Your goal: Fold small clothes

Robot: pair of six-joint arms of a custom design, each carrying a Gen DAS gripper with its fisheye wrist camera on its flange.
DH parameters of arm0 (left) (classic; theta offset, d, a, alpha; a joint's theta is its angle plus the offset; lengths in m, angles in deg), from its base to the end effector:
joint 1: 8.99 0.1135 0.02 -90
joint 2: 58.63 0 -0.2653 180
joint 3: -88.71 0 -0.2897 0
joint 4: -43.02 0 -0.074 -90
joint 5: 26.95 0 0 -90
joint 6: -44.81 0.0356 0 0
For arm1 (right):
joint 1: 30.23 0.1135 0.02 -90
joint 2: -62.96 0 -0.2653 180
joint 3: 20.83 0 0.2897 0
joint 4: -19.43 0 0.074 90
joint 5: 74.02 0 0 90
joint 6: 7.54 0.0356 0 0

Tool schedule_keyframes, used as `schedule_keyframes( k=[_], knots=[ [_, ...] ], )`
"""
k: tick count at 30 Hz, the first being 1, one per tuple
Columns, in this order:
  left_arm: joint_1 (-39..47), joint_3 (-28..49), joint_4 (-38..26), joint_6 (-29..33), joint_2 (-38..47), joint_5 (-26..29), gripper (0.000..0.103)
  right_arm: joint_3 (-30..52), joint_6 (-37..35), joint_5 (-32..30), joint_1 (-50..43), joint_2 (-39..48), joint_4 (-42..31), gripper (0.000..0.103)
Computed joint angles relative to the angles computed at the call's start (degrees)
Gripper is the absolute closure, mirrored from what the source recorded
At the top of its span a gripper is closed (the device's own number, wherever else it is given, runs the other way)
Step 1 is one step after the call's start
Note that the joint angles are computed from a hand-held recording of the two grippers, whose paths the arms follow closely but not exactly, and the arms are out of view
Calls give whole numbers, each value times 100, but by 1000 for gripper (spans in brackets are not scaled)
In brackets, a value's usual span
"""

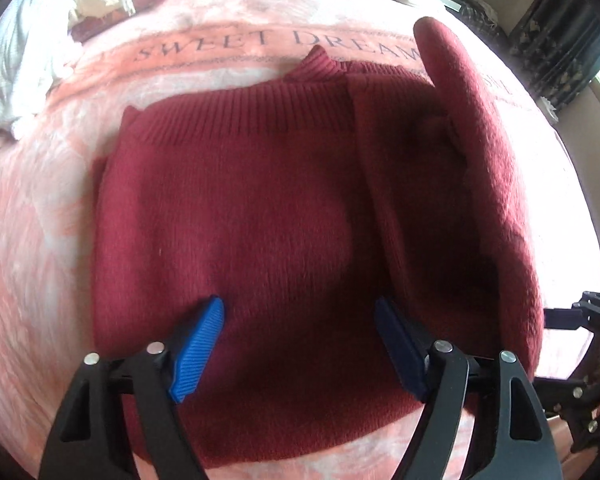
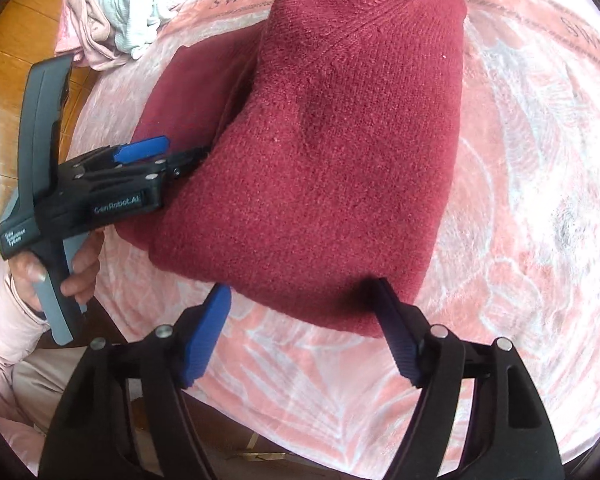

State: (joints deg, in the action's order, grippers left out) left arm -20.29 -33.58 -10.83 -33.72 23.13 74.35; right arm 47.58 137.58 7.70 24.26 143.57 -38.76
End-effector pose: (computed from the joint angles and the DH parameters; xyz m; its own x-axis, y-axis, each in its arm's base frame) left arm 0.2628 -0.0596 0.1515 -0.8935 0.3774 -0.2435 0.4185 0.8964 -0.1461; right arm 0.1681 0.2444 0.2111 -0.9967 0.0008 -0.0806 -0.0278 0.9352 0.3529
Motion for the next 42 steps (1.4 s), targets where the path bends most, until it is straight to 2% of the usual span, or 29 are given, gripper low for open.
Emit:
schedule_keyframes(
  k=[3, 6, 10, 13, 15, 22, 28, 33, 34, 36, 38, 39, 40, 42],
  knots=[
    [214, 60, -184, 60, 40, 104, 34, 257, -13, 230, 157, 185, -140, 29],
    [463, -57, -252, 313, -116, 115, 42, 231, 68, 99, 63, 154, 13, 29],
    [831, -70, -404, 549, -244, 238, 42, 709, -47, 191, 73, 413, -163, 29],
    [1048, -146, -385, 686, -331, 286, 42, 1163, -96, 487, 88, 594, -334, 20],
    [1143, -171, -406, 812, -349, 296, 42, 1491, -36, 665, 14, 936, -490, 20],
    [1213, -277, -405, 887, -379, 306, 42, 2277, -78, 473, -310, 2198, -552, 20],
    [1367, -209, -551, 983, -325, 453, 42, 2767, -107, 497, -404, 2989, -712, 12],
    [1627, -51, -853, 1137, -306, 579, 42, 3895, -303, 983, -191, 3924, -1588, 9],
    [1676, -34, -892, 1172, -321, 590, 42, 4105, -339, 1116, -132, 4081, -1784, 11],
    [1782, 11, -986, 1256, -346, 605, 42, 4458, -354, 1380, -45, 4294, -2184, 23],
    [1854, 5, -957, 1262, -460, 535, 42, 4566, -340, 1513, -30, 4269, -2374, 54],
    [1874, -23, -859, 1237, -541, 445, 41, 4450, -303, 1469, -65, 4127, -2299, 62],
    [1945, -27, -777, 1271, -578, 428, 40, 4275, -228, 1376, -119, 3943, -2163, 77],
    [2073, 63, -752, 1284, -470, 426, 40, 3867, -67, 1138, -234, 3550, -1808, 82]
  ],
)
